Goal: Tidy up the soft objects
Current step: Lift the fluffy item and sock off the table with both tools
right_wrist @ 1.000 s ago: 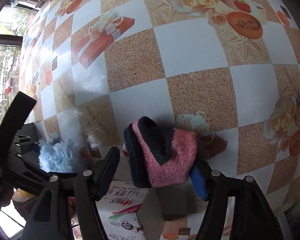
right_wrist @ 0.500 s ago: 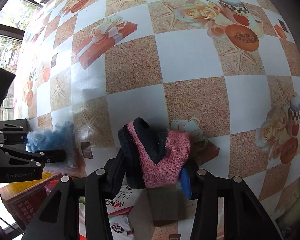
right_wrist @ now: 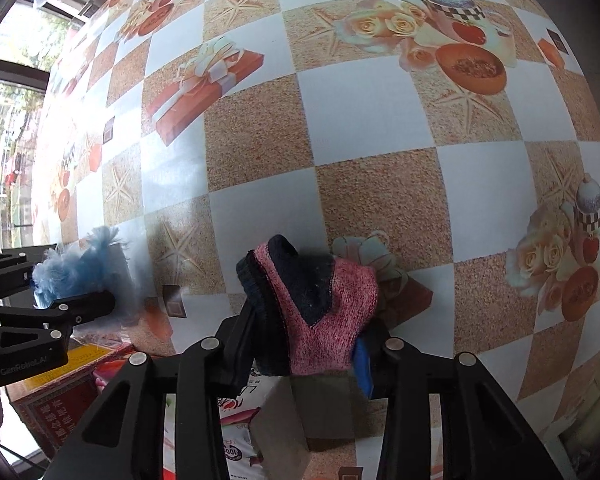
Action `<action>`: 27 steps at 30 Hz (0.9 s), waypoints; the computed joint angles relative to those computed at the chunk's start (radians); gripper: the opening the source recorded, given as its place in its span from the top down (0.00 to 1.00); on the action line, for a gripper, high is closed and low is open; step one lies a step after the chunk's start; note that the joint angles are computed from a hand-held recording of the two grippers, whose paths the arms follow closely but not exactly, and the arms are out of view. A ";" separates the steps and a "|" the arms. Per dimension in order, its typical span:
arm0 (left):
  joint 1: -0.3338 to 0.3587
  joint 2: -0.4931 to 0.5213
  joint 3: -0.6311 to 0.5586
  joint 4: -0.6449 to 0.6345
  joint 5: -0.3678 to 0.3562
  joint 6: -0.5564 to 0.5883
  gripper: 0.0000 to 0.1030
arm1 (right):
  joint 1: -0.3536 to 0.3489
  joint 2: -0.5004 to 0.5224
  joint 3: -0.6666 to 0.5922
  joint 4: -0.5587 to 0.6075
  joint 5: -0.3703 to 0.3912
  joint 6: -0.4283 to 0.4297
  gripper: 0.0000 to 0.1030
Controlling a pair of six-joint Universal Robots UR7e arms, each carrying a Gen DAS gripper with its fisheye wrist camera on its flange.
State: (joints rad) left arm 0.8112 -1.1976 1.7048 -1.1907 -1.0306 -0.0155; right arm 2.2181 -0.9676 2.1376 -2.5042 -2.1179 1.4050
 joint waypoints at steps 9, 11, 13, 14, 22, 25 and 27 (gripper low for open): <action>-0.039 -0.067 -0.030 -0.001 -0.049 0.012 0.57 | 0.024 -0.046 0.037 -0.006 -0.008 0.071 0.60; -0.049 -0.084 -0.019 -0.014 -0.058 0.012 0.57 | 0.028 -0.064 0.052 -0.005 -0.008 0.084 0.60; -0.064 -0.102 -0.013 -0.023 -0.079 0.005 0.57 | 0.038 -0.081 0.064 0.000 -0.011 0.106 0.60; -0.071 -0.110 -0.018 -0.022 -0.093 0.003 0.57 | 0.046 -0.089 0.069 0.004 -0.012 0.119 0.60; -0.090 -0.210 0.006 -0.045 -0.155 0.048 0.57 | 0.125 -0.162 0.095 0.079 -0.034 0.248 0.60; -0.070 -0.235 0.029 -0.062 -0.164 0.079 0.57 | 0.146 -0.179 0.100 0.093 -0.037 0.286 0.60; -0.067 -0.263 0.065 -0.077 -0.177 0.085 0.57 | 0.170 -0.176 0.082 0.124 -0.041 0.318 0.60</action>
